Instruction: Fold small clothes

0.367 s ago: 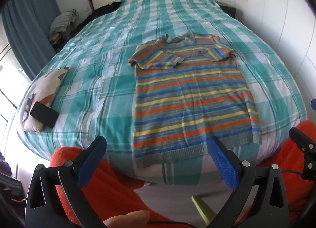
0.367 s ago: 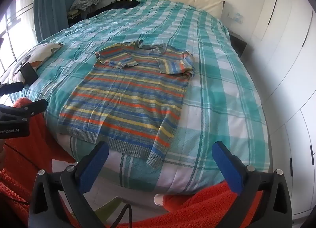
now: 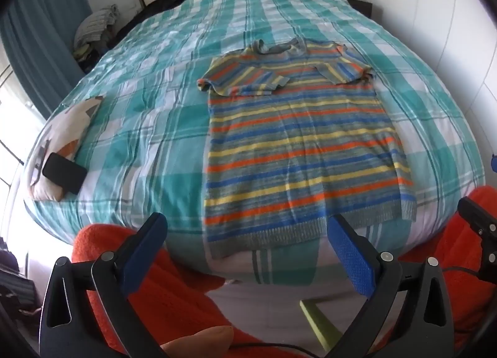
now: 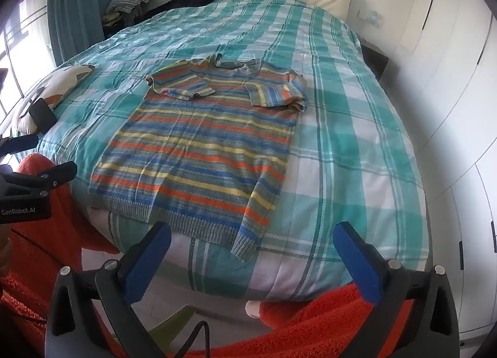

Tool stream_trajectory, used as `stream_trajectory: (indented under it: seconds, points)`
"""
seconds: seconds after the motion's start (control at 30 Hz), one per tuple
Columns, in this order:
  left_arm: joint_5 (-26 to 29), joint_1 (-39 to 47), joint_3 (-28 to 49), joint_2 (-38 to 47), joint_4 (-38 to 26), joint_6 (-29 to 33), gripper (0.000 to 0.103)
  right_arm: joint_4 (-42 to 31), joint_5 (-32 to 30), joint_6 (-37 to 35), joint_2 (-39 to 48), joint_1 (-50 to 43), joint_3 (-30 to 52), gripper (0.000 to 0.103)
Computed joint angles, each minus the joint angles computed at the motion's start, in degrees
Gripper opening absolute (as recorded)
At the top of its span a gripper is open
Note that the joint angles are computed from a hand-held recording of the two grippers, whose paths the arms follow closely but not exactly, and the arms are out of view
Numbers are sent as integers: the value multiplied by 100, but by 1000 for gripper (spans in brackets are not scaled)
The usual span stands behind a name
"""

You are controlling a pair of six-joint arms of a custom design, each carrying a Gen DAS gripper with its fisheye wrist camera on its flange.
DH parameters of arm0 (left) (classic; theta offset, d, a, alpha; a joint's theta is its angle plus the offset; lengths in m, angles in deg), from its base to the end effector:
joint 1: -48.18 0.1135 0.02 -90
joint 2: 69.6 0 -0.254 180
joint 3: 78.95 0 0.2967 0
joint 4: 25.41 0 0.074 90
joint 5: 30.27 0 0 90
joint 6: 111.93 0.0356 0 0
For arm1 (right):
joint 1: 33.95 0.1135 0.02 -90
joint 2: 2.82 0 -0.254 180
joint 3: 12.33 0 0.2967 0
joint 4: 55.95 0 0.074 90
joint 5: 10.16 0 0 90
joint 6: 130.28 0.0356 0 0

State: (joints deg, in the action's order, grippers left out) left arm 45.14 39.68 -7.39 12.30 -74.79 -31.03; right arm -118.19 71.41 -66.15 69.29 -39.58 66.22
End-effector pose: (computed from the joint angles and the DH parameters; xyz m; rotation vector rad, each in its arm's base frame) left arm 0.3285 -0.0400 0.2181 -0.1026 2.5736 0.2191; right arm 0.2973 -0.0241 0.2982 -0.5007 2.4792 -0.0318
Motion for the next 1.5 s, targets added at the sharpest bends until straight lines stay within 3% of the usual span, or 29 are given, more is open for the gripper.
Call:
stream_trajectory:
  seconds: [0.13,0.3,0.37,0.5,1.03,1.5]
  points:
    - [34,46,72,74,-55,4,103,-119,-301,111,263,-159,255,103]
    - [471,362,297,425,-371,-25,103,-137,-552,244,414,-341,337,103]
    - [583,447,333,517,-431,-61,103,-84,-373,338,414,-310,304,103]
    - [204,298,241,479,-315,-63,103,-152,-221,300,518,-273,368,103]
    - [309,391,304,542,-200,71,103,5,598,359,607,-9,344,103]
    - [286,430,299,555,-146,75,102,118,888,393,514,52,248,103]
